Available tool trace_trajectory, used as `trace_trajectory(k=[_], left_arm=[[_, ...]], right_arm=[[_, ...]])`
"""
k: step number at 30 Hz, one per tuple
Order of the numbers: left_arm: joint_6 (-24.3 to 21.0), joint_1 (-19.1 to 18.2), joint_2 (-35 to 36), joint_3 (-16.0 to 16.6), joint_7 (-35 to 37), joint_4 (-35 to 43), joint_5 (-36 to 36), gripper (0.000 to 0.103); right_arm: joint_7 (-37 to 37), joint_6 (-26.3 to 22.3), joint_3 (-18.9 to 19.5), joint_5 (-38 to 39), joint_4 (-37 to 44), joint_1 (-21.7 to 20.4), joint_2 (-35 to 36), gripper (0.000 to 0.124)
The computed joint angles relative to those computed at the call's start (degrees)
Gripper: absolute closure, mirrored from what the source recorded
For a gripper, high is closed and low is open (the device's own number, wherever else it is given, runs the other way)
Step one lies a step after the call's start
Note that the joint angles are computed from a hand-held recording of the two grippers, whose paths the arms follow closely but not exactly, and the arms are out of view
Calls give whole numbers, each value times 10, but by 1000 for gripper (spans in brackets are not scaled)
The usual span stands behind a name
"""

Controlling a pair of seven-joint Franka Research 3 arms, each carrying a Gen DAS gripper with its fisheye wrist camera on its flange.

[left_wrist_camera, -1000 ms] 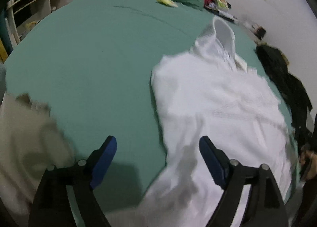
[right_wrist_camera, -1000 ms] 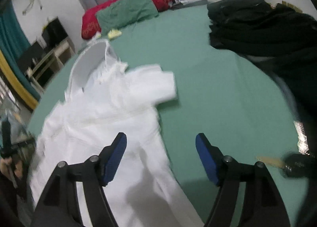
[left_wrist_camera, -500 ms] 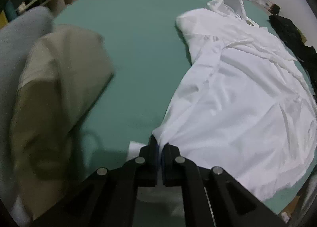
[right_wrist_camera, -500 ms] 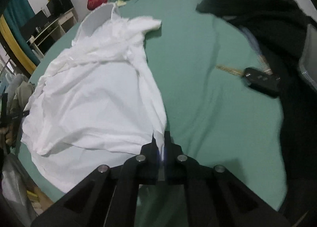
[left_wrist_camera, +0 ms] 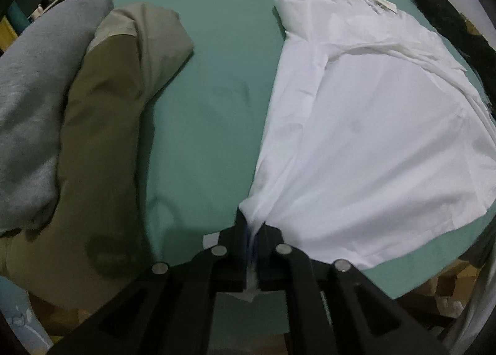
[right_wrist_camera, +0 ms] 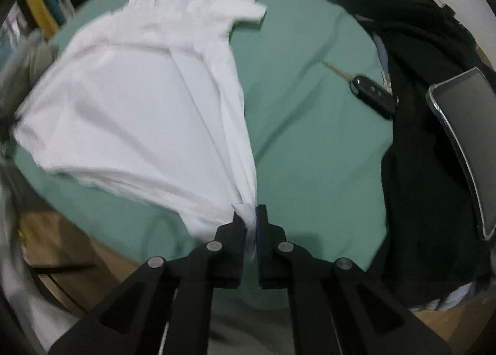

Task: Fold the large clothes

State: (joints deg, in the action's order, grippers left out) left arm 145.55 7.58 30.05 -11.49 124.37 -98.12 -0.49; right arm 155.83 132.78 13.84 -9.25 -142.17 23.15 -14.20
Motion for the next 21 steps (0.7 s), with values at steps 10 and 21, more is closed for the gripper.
trace_trajectory(k=[10,21], left_arm=[[-10,-2,-5,-14,1,20,-50,27],[12,-22,70,-54,-18,133,-94,27]], right_arm=[[67,60,16,-64,-2,-25,-12,73],[58,127,-32,-151,43,-57,64,73]])
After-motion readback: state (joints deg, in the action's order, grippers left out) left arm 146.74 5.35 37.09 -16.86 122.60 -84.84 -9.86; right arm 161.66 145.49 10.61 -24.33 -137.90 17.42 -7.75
